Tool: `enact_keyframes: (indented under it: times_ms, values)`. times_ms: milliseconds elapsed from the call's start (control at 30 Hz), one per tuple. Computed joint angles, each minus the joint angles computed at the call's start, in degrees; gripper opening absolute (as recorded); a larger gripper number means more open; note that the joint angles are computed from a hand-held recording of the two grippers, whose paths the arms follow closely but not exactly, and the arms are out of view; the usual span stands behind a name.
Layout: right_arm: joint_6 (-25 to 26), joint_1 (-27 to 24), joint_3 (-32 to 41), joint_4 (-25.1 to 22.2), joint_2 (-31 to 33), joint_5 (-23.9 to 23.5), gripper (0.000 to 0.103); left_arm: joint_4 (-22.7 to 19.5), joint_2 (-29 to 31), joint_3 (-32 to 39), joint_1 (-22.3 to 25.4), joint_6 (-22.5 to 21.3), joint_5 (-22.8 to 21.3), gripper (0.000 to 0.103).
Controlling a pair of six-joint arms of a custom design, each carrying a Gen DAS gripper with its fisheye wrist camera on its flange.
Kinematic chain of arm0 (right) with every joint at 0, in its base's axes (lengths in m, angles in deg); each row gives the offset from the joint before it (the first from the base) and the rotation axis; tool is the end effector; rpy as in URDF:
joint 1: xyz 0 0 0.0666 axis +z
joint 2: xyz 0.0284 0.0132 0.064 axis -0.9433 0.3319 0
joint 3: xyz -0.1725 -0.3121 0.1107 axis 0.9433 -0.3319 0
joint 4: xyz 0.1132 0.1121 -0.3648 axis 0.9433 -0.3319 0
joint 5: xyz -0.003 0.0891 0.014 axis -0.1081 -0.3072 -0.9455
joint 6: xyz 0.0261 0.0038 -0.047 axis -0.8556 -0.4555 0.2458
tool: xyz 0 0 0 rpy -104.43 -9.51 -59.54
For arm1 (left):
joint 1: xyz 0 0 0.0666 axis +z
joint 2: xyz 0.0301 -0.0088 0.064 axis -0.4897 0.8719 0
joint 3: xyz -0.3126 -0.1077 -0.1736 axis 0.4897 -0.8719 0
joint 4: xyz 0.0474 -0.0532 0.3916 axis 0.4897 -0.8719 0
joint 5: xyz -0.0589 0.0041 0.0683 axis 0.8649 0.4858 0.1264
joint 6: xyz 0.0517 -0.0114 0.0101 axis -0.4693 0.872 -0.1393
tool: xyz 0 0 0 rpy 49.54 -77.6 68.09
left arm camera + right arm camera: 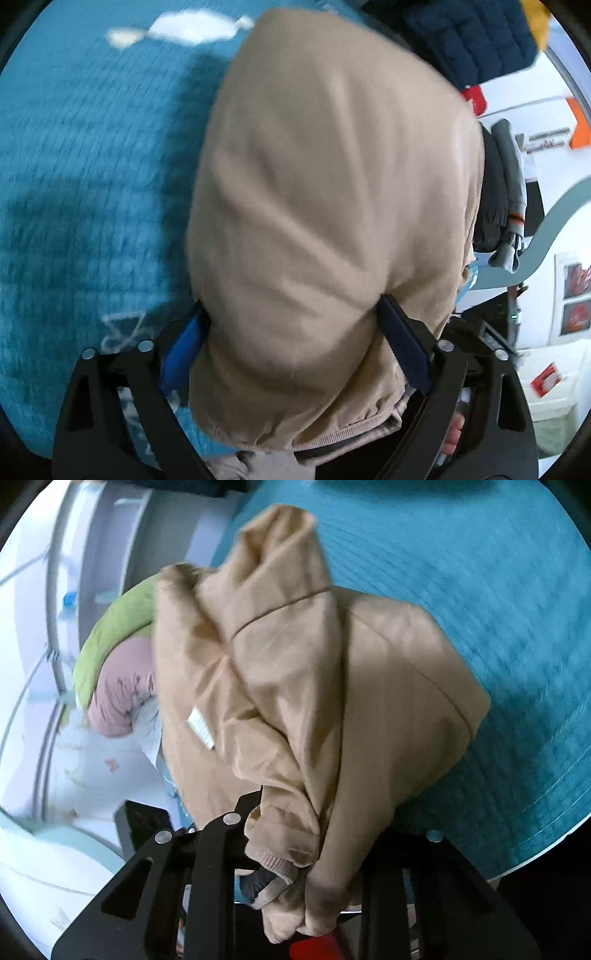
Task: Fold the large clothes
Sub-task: 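Lift the folded tan jacket with both tools and roll it over, then carry the rolled tan jacket with both tools onto the black bag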
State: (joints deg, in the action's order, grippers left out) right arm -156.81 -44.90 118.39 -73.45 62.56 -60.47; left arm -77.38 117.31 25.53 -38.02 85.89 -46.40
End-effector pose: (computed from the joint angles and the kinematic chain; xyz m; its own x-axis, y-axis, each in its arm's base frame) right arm 0.3794 0.1954 0.3431 -0.7962 0.5981 -0.0914 0.2789 0.4969 0.8218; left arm 0.4315 -0.0874 0.3739 -0.9829 -0.0309 -0.1815 0.0873 0.7897 -0.6073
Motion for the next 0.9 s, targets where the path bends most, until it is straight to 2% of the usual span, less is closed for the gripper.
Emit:
enact_keyframes:
  times_ms: [33,100,200,433,533,633,800,900]
  values:
    - [1.6,0.2,1.4,-1.4,0.0,0.8,0.022,0.5,-0.6,0.1,-0.2,0.0,0.0,0.068]
    - [6.6,0.6,5.4,-5.1,0.1,3.0,0.022,2.1,-2.5,0.1,-0.6,-0.7,-1.3,0.051]
    - [12.4,1.1,10.4,-9.2,0.7,5.3,0.021,4.9,-4.7,0.1,0.1,0.5,-0.3,0.044]
    - [21.7,0.4,18.2,-16.2,0.5,7.9,0.020,8.3,-7.9,5.6,-1.7,2.2,-2.8,0.039]
    - [24.8,0.3,20.4,-17.0,0.7,9.0,0.020,9.9,-8.1,8.1,-5.1,4.1,-5.7,0.039]
    - [27.9,-0.6,23.6,-19.1,0.8,9.5,0.020,10.6,-8.4,9.7,-5.3,4.7,-5.5,0.039]
    - [33.9,-5.4,27.1,-21.1,-0.4,9.9,0.020,9.9,-4.9,18.4,-8.9,5.2,-8.6,0.039]
    - [38.5,-11.1,29.9,-23.1,-1.3,9.3,0.020,9.2,-0.7,25.8,-12.5,5.3,-9.9,0.039]
